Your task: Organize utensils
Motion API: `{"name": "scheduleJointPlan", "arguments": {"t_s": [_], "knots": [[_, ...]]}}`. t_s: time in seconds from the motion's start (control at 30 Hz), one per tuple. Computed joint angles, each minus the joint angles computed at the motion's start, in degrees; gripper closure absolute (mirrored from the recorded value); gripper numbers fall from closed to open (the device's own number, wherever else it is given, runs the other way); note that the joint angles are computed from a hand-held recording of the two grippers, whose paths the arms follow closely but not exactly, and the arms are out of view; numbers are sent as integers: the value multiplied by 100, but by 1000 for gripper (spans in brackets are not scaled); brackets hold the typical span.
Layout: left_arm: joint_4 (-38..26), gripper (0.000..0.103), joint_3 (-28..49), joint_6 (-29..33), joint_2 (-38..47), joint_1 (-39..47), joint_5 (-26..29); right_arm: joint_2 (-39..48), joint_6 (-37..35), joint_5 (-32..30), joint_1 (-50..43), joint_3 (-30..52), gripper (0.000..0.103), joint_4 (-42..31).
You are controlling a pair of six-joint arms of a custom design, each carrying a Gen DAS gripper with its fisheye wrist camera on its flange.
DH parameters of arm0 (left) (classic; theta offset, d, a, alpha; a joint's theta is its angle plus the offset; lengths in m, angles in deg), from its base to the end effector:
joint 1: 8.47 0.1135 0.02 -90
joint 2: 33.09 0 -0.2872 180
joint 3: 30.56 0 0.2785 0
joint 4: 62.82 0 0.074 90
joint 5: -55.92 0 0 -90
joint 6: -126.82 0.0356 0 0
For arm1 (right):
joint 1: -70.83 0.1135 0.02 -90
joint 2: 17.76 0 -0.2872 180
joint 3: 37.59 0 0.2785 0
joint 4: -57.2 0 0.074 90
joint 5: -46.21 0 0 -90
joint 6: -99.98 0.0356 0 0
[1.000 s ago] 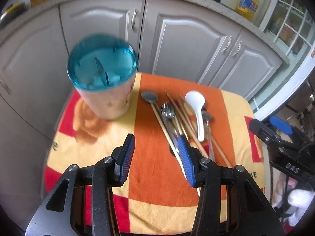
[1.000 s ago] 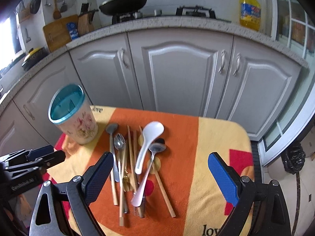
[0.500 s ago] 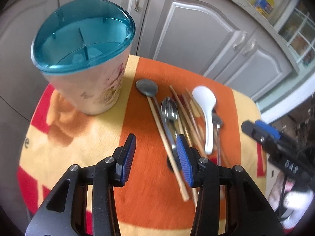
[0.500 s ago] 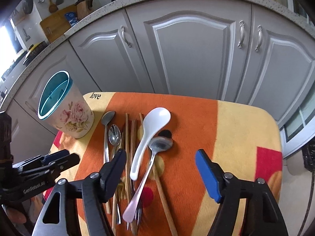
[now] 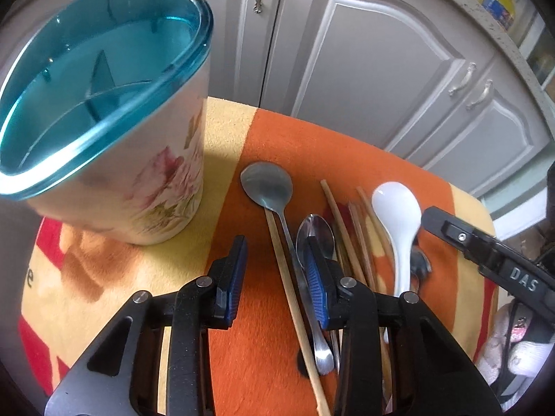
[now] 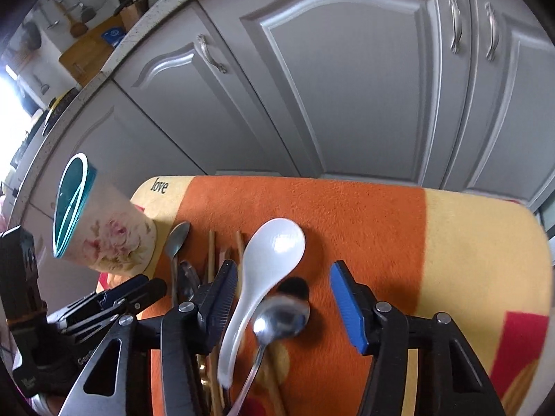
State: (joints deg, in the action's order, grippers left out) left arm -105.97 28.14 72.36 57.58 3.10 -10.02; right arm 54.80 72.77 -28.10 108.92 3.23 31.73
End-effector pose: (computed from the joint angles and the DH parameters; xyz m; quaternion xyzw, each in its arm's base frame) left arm 0.2840 0.0433 0.1503 0.2278 0.9431 -0.1388 0.1987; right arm 0.1865 0.1339 0.1500 0.2409 0.9201 0.1322 0.2790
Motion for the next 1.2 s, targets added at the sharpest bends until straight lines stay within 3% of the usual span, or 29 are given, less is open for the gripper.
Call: {"name": "scheduleJointPlan", "arguments": {"t_s": [0.2,0.27,0.37,0.47,0.6,0.83,1.03,1.2], "knots": [[388,71,-105,-374,100,-308,-257,319,-431,-876,-786,-310,67,1083],[413,72,-82,-427,212,-394,-297,536,-511,-1051,-875,-320,81,1330],[368,94,-121,-201,164,-384,-145,606,-591,-1006,-814,-348,96,1470],[307,97,-135,-51,168,-429,-71,400,-577,-879,-628,-448,97,1480],[-248,98,80,398,304,-141,106,14,-449,-710,-335,-546,99,1276],[-1313,100,325,1808,308,665,54,-908,278,-97,719,-688,100,657],[-1799,101,350,2809,292,1400,-104,-957,853,191,1474,-716,100,861],[-1947,101,507,3190,482,1793,-154,-410,1081,118,1772,-557,100,1045]]}}
